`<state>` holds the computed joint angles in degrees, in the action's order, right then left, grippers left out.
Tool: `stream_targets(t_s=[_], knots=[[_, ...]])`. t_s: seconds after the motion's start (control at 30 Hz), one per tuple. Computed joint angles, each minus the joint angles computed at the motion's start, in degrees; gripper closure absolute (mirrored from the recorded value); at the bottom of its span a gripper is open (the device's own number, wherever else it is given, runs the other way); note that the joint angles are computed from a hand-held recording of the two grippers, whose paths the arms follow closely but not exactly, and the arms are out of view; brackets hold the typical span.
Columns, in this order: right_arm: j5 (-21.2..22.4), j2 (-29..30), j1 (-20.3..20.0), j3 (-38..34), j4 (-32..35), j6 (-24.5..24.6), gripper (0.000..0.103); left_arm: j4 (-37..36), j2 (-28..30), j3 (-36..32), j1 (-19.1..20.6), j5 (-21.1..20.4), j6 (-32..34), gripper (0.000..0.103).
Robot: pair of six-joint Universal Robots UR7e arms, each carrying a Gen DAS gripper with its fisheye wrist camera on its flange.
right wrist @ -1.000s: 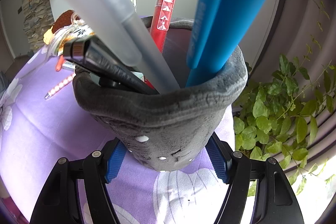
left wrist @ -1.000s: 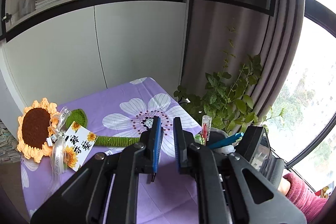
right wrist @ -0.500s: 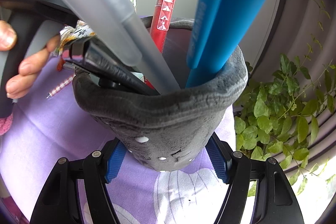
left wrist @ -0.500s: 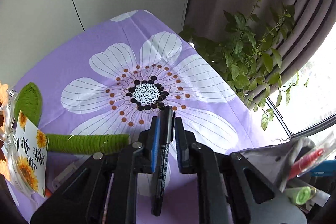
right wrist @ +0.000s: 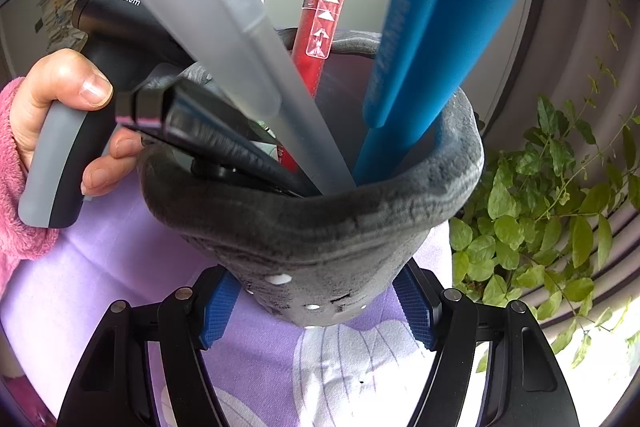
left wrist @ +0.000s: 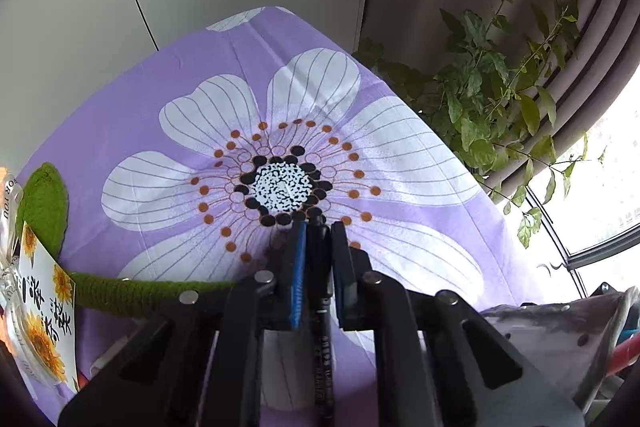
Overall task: Organize stationery
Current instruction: 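Lift the black pen with the left gripper and drop it into the grey cup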
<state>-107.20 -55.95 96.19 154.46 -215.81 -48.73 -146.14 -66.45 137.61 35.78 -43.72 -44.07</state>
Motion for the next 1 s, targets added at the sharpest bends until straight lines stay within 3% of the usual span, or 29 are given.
stream_targets(t_s=[0.1,0.2,0.43,0.6,0.77,1.0], knots=[[-0.9,1.0,0.7,0.1,-1.9,-0.3,0.03,2.3,-3.4,1.9,-1.4,-0.5,-4.2,0.094],[-1.4,1.6,1.3,0.2,-3.0,-0.5,0.03,4.0,-8.9,5.0,-5.7,-0.7,-7.9,0.094],[-1.2,1.3,0.9,0.0,-2.5,-0.7,0.03,19.9,-21.9,8.1,-23.4,3.6,-22.1,0.095],[-1.3,1.3,1.0,0.0,-2.6,-0.8,0.03,28.6,-24.4,6.1,-33.7,8.3,-27.6,0.095],[-1.4,1.3,1.0,0.1,-2.7,-0.8,0.03,31.6,-23.0,3.2,-38.8,12.1,-27.5,0.095],[-1.4,1.3,1.0,0.1,-2.7,-0.9,0.03,24.7,-18.9,1.7,-39.7,13.5,-20.6,0.095]])
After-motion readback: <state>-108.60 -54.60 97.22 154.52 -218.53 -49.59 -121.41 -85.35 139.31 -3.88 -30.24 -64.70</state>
